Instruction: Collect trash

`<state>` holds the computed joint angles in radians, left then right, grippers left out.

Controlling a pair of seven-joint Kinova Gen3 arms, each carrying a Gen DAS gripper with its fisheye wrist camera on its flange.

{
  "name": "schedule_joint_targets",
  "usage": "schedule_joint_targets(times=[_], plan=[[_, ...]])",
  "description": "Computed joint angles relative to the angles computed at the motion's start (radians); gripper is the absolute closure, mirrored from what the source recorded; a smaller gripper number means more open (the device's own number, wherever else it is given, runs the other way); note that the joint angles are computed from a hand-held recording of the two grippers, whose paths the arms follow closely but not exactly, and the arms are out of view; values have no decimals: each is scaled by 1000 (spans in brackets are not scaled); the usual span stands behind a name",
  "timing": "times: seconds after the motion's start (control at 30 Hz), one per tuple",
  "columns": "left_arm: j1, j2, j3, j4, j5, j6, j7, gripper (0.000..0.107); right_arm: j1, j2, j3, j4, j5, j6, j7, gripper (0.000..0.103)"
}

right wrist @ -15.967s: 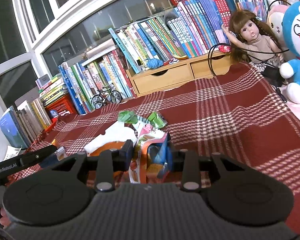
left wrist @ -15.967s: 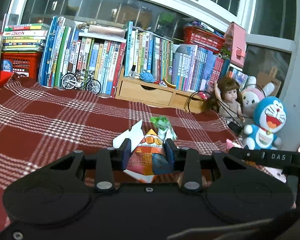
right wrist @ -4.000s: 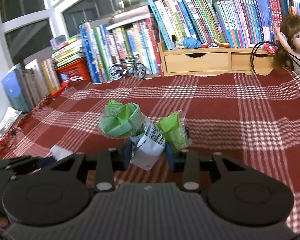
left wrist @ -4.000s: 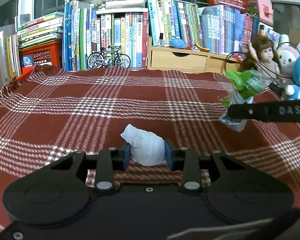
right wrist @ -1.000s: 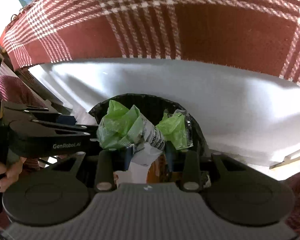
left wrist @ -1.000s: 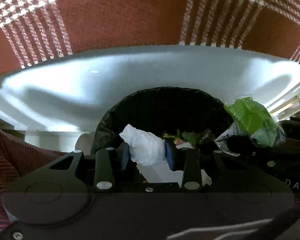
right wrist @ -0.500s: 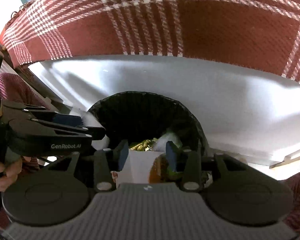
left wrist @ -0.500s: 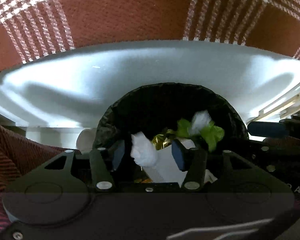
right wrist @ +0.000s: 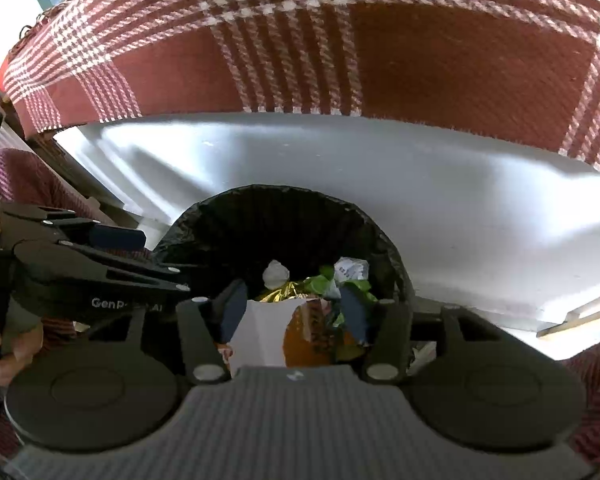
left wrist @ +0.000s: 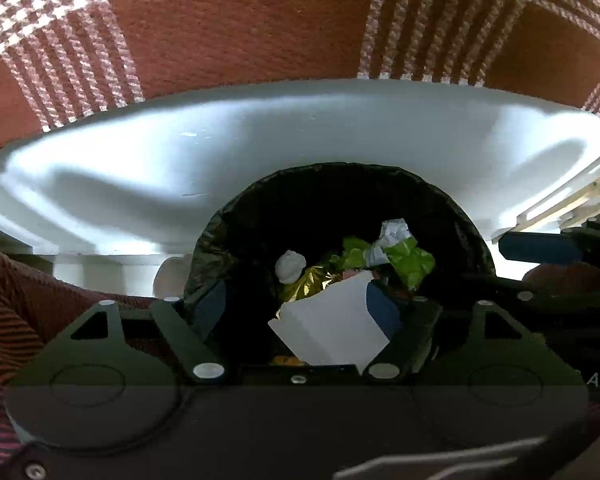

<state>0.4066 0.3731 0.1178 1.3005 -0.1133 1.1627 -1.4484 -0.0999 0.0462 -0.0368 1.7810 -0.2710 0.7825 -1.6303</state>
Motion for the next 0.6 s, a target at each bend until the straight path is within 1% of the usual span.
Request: schedule_joint_targets(times=[0.23, 0.6], plan=[[-1, -5, 0, -1, 0, 6, 3, 27, -8, -8, -2, 1, 25, -7, -21, 30], [-17, -9, 2, 2, 18, 11, -10, 26, -15, -16, -3, -1, 49, -7, -48, 27]])
